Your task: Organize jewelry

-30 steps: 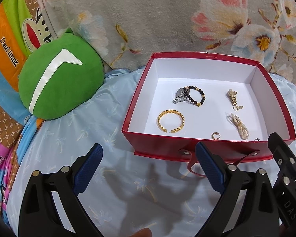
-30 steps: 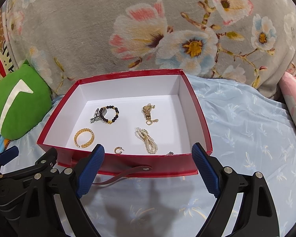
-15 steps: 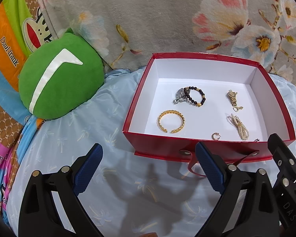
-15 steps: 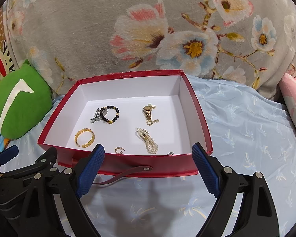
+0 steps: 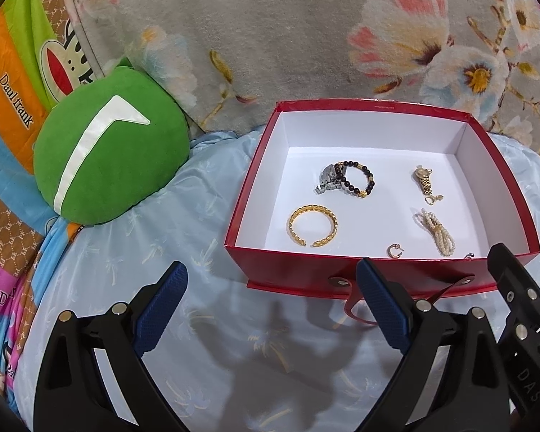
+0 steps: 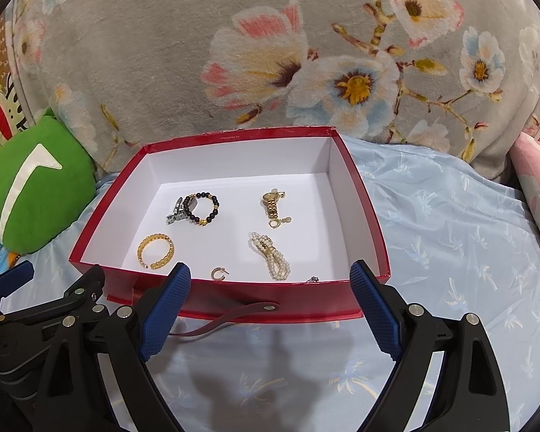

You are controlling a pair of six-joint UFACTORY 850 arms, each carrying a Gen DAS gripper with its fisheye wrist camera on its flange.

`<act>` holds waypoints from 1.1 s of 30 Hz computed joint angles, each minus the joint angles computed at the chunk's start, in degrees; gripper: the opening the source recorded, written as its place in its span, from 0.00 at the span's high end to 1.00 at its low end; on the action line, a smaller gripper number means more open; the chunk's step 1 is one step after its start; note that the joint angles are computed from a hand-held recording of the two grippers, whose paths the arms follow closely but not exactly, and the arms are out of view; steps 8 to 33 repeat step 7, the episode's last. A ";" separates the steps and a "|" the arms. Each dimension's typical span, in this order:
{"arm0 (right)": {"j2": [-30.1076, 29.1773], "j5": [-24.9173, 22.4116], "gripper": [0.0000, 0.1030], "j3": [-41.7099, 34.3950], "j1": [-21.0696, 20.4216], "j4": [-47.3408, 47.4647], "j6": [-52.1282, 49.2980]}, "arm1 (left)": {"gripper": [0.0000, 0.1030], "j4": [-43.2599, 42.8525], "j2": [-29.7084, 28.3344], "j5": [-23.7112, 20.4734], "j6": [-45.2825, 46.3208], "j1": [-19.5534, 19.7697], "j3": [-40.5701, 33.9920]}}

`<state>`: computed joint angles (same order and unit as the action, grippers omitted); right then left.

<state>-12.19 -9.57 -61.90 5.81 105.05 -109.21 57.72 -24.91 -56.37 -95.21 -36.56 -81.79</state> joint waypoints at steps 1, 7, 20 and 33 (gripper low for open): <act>-0.03 -0.17 0.15 -0.05 -0.12 -0.14 -0.06 | 0.11 -0.22 0.03 0.12 -0.11 0.08 -0.01; 0.23 0.15 0.15 0.18 0.17 0.98 -0.99 | 0.11 -0.71 0.42 2.00 -0.49 0.54 0.39; 0.23 0.15 0.15 0.18 0.17 0.98 -0.99 | 0.11 -0.71 0.42 2.00 -0.49 0.54 0.39; 0.23 0.15 0.15 0.18 0.17 0.98 -0.99 | 0.11 -0.71 0.42 2.00 -0.49 0.54 0.39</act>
